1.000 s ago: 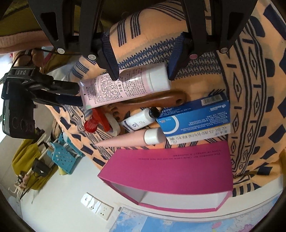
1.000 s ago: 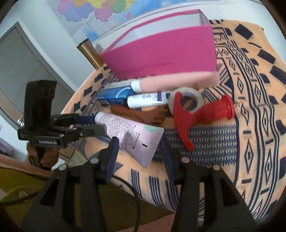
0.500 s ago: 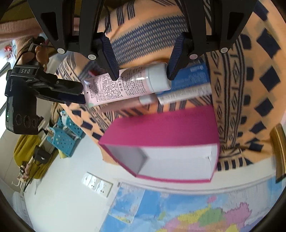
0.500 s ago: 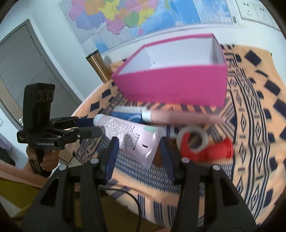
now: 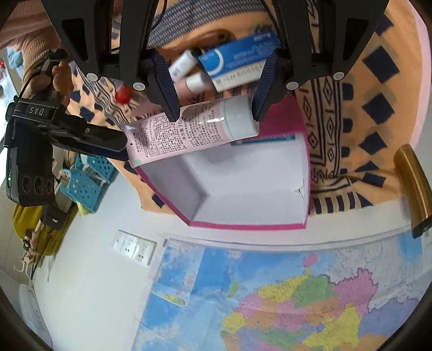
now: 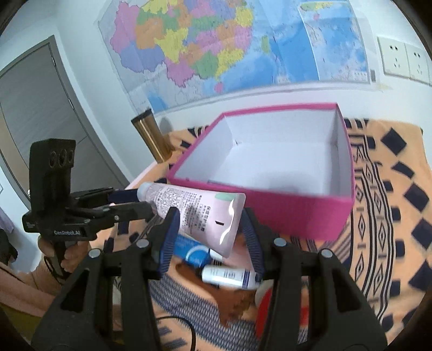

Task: Organize rigid objects
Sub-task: 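Lower the tube into the magenta box and open the right gripper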

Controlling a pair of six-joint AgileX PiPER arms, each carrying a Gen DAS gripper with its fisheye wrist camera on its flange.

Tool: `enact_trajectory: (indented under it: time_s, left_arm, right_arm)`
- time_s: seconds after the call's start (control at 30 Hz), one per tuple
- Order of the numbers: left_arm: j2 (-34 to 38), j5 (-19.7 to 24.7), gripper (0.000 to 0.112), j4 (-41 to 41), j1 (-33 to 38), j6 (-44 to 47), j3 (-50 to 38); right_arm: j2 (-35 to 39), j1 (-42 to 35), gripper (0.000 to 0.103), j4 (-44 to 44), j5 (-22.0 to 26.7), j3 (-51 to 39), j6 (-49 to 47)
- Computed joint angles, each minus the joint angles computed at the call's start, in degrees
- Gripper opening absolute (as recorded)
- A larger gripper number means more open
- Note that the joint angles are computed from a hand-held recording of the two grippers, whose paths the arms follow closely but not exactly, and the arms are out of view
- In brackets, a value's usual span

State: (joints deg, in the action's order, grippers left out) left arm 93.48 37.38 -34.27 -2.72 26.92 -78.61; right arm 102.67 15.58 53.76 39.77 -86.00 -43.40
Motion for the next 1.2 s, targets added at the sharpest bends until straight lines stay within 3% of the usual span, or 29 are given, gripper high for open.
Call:
enact_trajectory:
  time_s: [0.23, 0.43, 0.77, 0.93, 1.0, 1.2]
  left_arm:
    - [5.2, 0.6, 0.056, 6.9, -0.5, -6.3, -8.5]
    - [12.2, 4.7, 0.056, 12.0, 0.0, -12.2, -17.4]
    - [18.9, 8.6, 0.055, 21.3, -1.0, -21.2, -25.0]
    - [18.8, 7.2, 0.055, 24.4, -1.4, -25.0, -24.4]
    - [17.9, 6.0, 0.055, 24.5, -1.4, -25.1, -23.2]
    - [12.0, -0.7, 0.056, 22.3, -2.2, -21.7, -14.7]
  right_arm:
    - [6.7, 0.5, 0.05, -4.1, 1.7, -12.5, 6.2]
    - [14.4, 0.4, 0.05, -8.3, 5.5, -24.4, 13.1]
    - [29.9, 0.3, 0.05, -14.2, 16.9, -47.0, 25.0]
    - [39.7, 0.6, 0.05, -18.7, 24.7, -63.6, 33.9]
    - [40.2, 1.0, 0.05, -20.6, 24.6, -64.4, 35.1]
    - [30.3, 0.1, 0.05, -15.9, 16.2, -46.2, 27.3]
